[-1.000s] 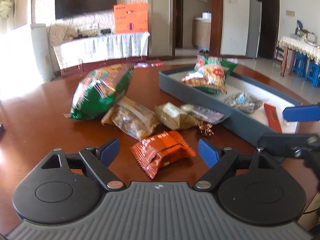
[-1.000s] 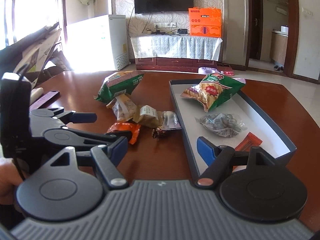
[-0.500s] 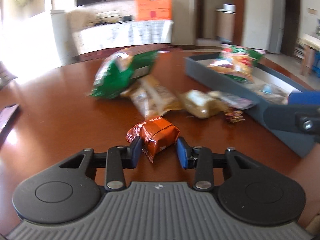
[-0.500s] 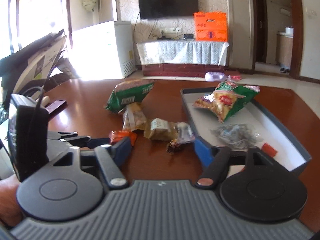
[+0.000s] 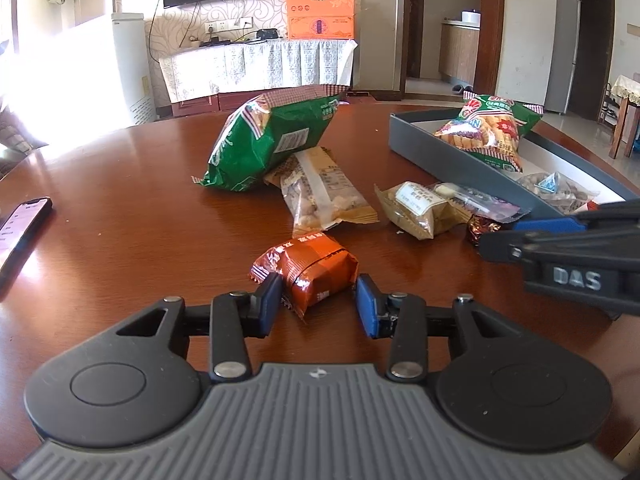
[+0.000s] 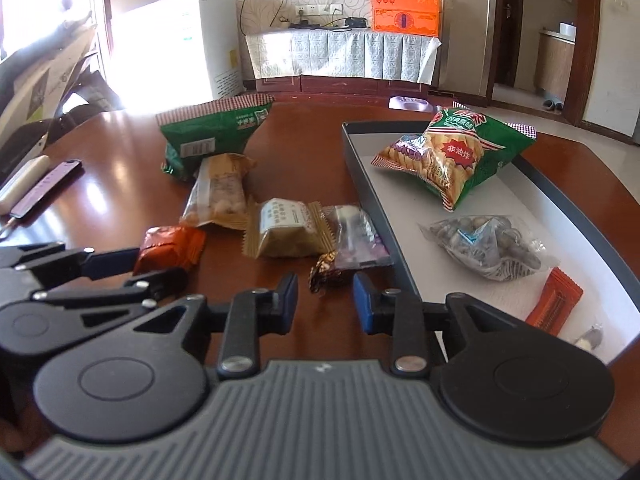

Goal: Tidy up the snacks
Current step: 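Close left tool on the orange packet while right tool grasps the brown-wrapped candy, then lift the orange packet with left tool while right tool lifts the brown candy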

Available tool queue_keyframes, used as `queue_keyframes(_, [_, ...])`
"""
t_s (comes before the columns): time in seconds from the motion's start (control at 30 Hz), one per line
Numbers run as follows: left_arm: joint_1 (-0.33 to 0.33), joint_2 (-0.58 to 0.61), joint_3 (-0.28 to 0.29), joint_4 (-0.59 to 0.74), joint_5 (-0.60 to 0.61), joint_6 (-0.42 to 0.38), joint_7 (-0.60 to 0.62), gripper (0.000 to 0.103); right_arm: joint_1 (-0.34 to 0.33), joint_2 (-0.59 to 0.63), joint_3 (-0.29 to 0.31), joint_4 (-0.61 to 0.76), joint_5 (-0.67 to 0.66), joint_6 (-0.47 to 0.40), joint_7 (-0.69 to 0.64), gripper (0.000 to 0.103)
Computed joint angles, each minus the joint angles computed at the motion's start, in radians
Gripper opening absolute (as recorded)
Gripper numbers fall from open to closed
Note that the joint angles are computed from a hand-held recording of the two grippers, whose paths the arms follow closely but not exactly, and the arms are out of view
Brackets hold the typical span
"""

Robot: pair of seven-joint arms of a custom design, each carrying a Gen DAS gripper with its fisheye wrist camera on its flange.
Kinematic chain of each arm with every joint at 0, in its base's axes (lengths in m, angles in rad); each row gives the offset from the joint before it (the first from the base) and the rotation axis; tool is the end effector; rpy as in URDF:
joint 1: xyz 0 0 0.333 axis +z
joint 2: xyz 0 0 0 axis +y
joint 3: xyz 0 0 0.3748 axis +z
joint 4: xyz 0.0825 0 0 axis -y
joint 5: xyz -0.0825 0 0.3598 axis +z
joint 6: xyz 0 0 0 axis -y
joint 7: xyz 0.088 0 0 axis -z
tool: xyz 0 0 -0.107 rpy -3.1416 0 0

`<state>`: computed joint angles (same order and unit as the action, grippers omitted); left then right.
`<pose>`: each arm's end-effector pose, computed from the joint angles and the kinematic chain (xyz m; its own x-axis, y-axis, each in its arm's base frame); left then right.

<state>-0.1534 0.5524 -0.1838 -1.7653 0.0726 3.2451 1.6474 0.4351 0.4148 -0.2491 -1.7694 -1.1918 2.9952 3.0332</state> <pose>0.6907 -0.2186 0.4366 -0.3935 -0.9191 -0.0195 -0.5368 0.2470 -0.8067 0.6485 0.2165 0.4569 -0.0658 -0.9971 -0.0395 -0.5853 0.0706 -0.8077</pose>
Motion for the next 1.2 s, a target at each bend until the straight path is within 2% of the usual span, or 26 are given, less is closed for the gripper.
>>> queue_keyframes(0.13, [0.007,0.004,-0.012,0.006,-0.002,-0.007,-0.003,0.054,-0.008,0.028,0.006,0.033,0.045,-0.006,-0.058,0.043])
queue_keyframes(0.23, [0.014,0.010,-0.022,0.015,-0.001,-0.013,0.000,0.061,-0.009,0.044,0.009,0.053,0.091,-0.017,-0.120,0.040])
queue_keyframes(0.37, [0.042,0.023,-0.058,0.029,0.000,-0.018,0.012,0.062,0.000,0.045,0.013,0.051,0.165,-0.035,-0.215,0.033])
queue_keyframes(0.47, [0.071,0.029,-0.099,0.028,0.005,-0.013,0.030,0.054,0.009,0.033,-0.009,0.027,0.185,0.005,-0.218,0.022])
queue_keyframes(0.57, [0.094,0.028,-0.131,0.019,0.010,-0.006,0.048,0.046,0.019,0.019,-0.020,0.000,0.212,0.031,-0.246,0.021])
queue_keyframes(0.8, [0.077,0.005,-0.108,-0.017,0.005,0.010,0.045,0.043,0.075,-0.005,-0.075,-0.042,0.214,0.058,-0.263,0.020])
queue_keyframes(0.87, [0.062,0.000,-0.088,-0.023,0.010,0.016,0.047,0.043,0.045,-0.005,-0.028,-0.044,0.268,0.018,-0.336,0.021])
queue_keyframes(0.9, [0.064,-0.001,-0.089,-0.025,0.010,0.017,0.047,0.044,0.046,-0.003,-0.028,-0.043,0.275,0.010,-0.343,0.022])
queue_keyframes(1.03, [0.067,0.002,-0.093,-0.021,0.001,0.009,0.035,0.053,0.067,0.007,-0.059,-0.038,0.260,0.037,-0.305,0.035])
queue_keyframes(1.2, [0.056,0.010,-0.078,0.001,-0.004,-0.009,0.026,0.062,0.080,0.033,-0.075,-0.002,0.261,0.011,-0.288,0.036])
